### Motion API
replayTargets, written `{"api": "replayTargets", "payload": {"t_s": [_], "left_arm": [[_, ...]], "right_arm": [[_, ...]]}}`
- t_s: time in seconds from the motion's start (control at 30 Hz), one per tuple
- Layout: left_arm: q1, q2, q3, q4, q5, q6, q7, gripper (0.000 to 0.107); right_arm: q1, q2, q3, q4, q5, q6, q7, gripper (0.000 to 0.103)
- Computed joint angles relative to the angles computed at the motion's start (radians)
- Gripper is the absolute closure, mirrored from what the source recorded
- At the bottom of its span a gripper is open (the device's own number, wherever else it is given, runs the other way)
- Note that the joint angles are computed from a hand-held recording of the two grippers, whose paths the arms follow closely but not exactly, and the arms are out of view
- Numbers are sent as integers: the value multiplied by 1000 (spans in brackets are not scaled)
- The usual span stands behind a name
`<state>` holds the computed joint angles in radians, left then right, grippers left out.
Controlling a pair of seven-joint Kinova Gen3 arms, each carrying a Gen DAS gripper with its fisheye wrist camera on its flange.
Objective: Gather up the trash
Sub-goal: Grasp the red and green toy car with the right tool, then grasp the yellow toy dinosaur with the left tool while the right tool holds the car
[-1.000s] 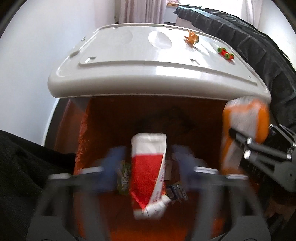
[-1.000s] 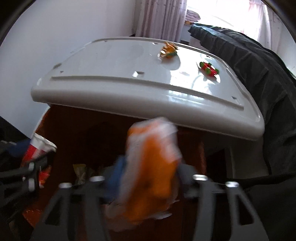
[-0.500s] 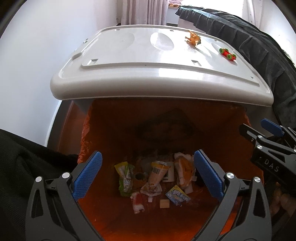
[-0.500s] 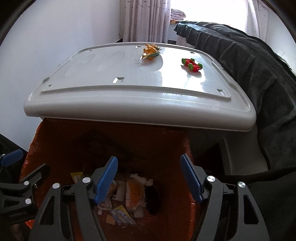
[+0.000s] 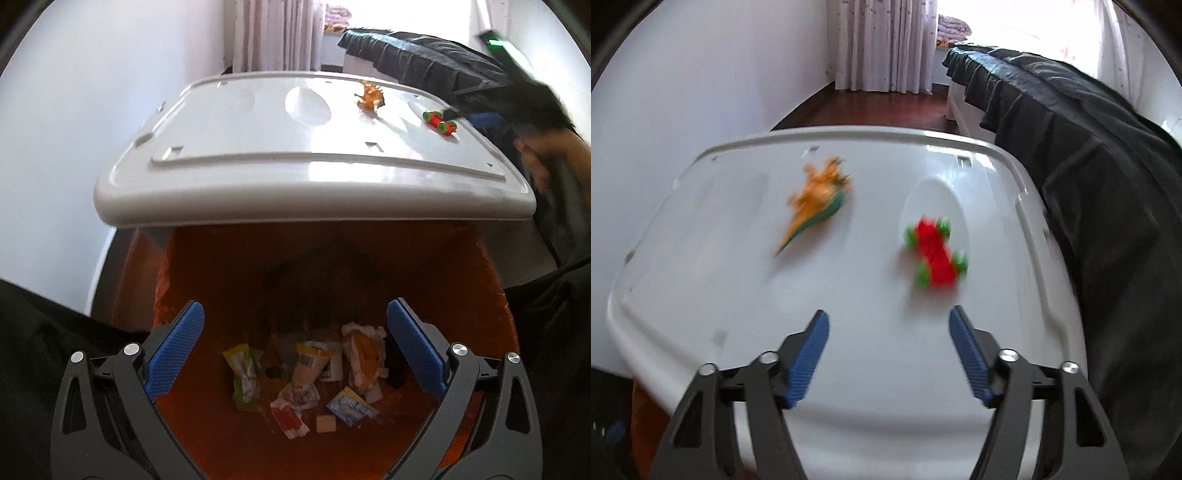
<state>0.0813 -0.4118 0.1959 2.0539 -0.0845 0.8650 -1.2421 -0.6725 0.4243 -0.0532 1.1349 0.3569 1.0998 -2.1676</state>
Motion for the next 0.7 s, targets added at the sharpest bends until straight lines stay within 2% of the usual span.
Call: {"api": "replayTargets", "payload": {"t_s": [0.13, 0.33, 0.4, 0.43, 0.5, 0.7], "left_arm": [[-8, -4, 40, 10, -36, -15, 11, 11], [5, 10, 57, 15, -61, -32, 11, 11], [9, 11, 58, 19, -65, -37, 10, 11], [8, 11, 62, 20, -68, -37, 14, 11], [9, 15, 62, 20, -71, -36, 17, 11], [8, 34, 50, 14, -67, -18, 30, 11]], "right_arm": [[76, 73, -4, -75, -53, -30, 109, 43], [103, 133, 11, -122, -105, -47, 189, 49], [103, 141, 23, -117, -101, -68, 200, 52], [109, 145, 26, -111, -112, -79, 213, 61], [135, 132, 12, -78, -144, -127, 212, 66], [154, 128, 14, -66, -179, -160, 226, 68]]}}
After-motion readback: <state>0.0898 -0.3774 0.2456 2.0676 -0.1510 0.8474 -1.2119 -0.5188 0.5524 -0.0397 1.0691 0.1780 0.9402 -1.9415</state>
